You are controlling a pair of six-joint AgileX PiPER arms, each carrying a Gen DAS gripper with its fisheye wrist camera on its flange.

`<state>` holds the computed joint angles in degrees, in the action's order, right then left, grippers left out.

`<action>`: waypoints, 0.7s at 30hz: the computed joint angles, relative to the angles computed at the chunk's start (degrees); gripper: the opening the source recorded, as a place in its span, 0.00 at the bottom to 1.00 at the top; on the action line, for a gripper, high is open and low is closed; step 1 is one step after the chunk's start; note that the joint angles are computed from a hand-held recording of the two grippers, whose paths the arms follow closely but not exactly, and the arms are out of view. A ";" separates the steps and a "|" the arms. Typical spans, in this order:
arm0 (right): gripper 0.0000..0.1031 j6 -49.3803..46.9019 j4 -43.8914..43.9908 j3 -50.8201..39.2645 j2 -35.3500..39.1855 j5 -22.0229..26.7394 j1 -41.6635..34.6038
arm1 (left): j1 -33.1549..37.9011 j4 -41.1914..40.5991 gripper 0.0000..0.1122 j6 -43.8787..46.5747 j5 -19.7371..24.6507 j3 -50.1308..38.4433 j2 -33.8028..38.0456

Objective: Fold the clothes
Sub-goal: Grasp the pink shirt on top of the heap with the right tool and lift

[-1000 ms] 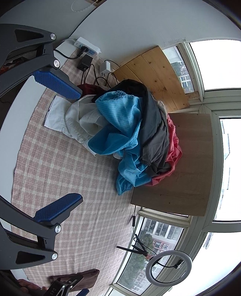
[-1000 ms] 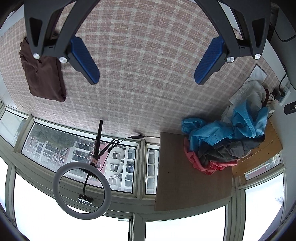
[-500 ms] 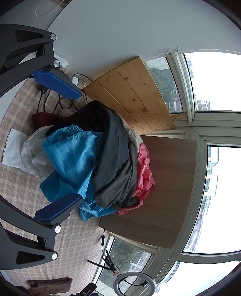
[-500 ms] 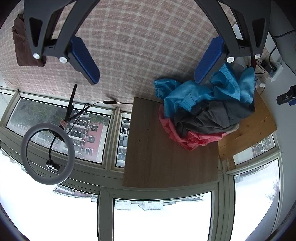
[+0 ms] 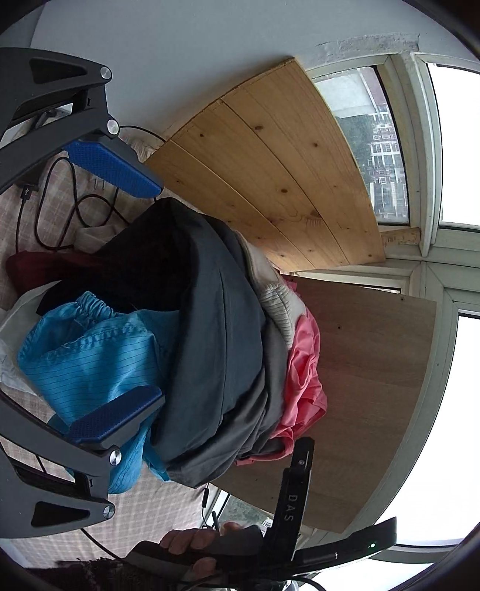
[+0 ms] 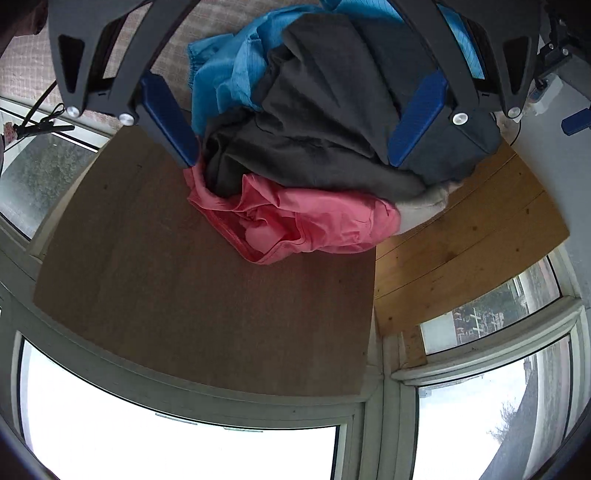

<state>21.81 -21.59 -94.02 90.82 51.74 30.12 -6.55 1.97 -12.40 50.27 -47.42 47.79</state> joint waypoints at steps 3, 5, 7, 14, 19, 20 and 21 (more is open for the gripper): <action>1.00 -3.90 0.94 -10.90 11.07 2.37 0.61 | 5.85 -7.58 0.91 8.26 -3.70 0.95 4.16; 1.00 -6.31 1.56 -16.81 16.82 4.56 0.61 | 7.88 -10.80 0.91 11.73 -5.52 1.35 6.55; 1.00 -8.86 2.41 -23.33 22.57 7.25 0.46 | 8.77 -12.43 0.91 13.68 -7.13 1.69 8.47; 0.05 -14.60 21.25 -29.02 25.68 10.01 -7.80 | 11.34 -14.21 0.91 17.70 -8.81 2.25 11.68; 0.04 -11.42 13.57 -33.95 18.78 7.84 -7.18 | 12.68 -14.17 0.91 18.42 -7.69 1.03 10.82; 0.03 -11.12 12.23 -39.68 19.04 9.76 -7.08 | 12.59 -13.93 0.91 18.28 -7.32 0.72 10.16; 0.03 -11.29 10.96 -45.41 19.19 11.09 -6.97 | 12.45 -13.63 0.91 18.05 -6.96 0.41 9.48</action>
